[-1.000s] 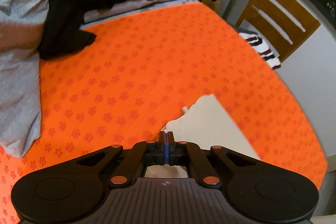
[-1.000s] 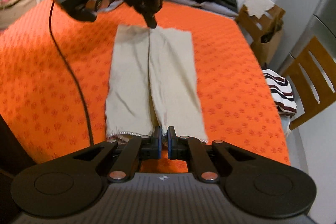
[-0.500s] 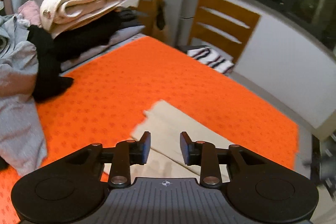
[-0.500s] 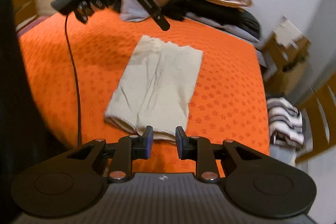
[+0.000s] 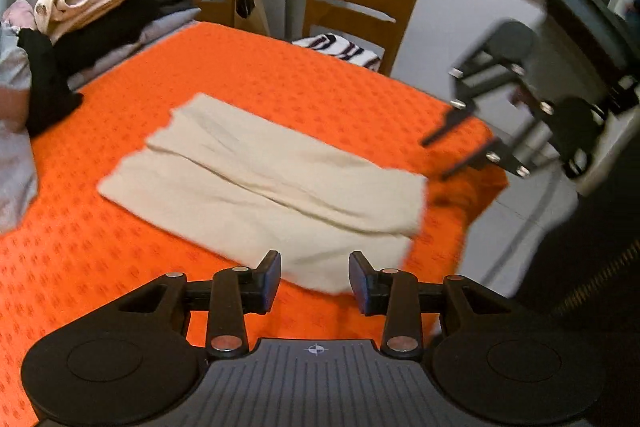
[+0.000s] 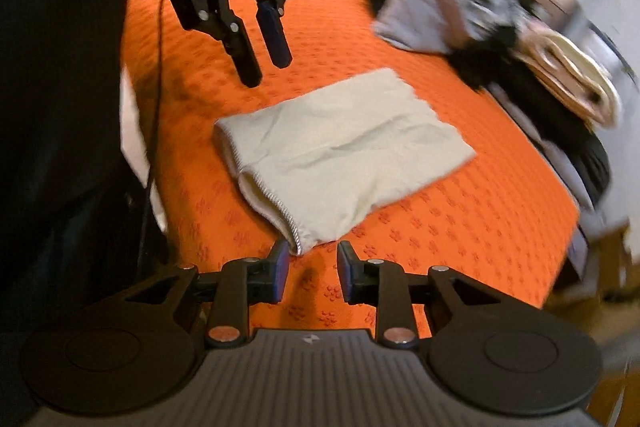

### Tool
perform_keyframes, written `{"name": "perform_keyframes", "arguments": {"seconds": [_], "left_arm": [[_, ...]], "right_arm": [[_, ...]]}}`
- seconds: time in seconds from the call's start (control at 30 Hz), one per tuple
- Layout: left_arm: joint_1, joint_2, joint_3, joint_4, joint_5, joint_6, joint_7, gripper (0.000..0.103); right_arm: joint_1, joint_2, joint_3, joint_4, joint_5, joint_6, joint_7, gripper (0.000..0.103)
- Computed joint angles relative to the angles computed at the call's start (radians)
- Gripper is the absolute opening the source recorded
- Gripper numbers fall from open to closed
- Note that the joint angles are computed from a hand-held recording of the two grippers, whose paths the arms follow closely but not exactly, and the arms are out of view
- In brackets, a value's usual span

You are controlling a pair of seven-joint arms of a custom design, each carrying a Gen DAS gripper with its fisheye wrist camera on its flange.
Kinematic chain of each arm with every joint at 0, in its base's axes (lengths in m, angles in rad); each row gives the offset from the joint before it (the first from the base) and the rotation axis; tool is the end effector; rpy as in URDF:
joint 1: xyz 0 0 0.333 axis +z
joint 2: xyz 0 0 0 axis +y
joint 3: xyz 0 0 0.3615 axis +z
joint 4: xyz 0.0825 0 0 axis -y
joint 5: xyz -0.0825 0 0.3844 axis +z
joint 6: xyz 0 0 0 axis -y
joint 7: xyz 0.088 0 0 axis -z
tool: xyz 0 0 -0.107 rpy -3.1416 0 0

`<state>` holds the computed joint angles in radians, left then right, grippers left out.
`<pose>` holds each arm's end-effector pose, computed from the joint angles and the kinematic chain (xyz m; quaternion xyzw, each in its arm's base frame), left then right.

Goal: Fold clothes
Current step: 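Grasp the folded garment's hem end with the left gripper while the right gripper grasps beside it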

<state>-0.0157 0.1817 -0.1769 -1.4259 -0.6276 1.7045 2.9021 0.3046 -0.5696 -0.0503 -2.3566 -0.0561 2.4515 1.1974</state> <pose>0.6115 -0.1631 0.6653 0.0501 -0.9440 0.3253 0.0228 0.3916 0.0962 0.6497 -0.8484 0.4169 -0.2503 0.2090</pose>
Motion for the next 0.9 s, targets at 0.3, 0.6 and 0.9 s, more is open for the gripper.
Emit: {"name": "perform_keyframes", "arguments": {"seconds": [0.3, 0.6, 0.9], "left_arm": [[-0.03, -0.187, 0.024, -0.289, -0.008, 0.18, -0.035, 0.044], [-0.079, -0.258, 0.028, -0.42, 0.029, 0.35, -0.108, 0.035], [-0.078, -0.227, 0.044, -0.364, -0.024, 0.284, -0.244, 0.004]], "right_arm": [[0.101, -0.005, -0.1, -0.02, 0.081, 0.009, -0.389, 0.035], [0.106, 0.015, -0.103, -0.036, 0.131, 0.083, -0.583, 0.035], [0.069, 0.047, -0.077, 0.008, 0.174, 0.017, -0.554, 0.012]]}}
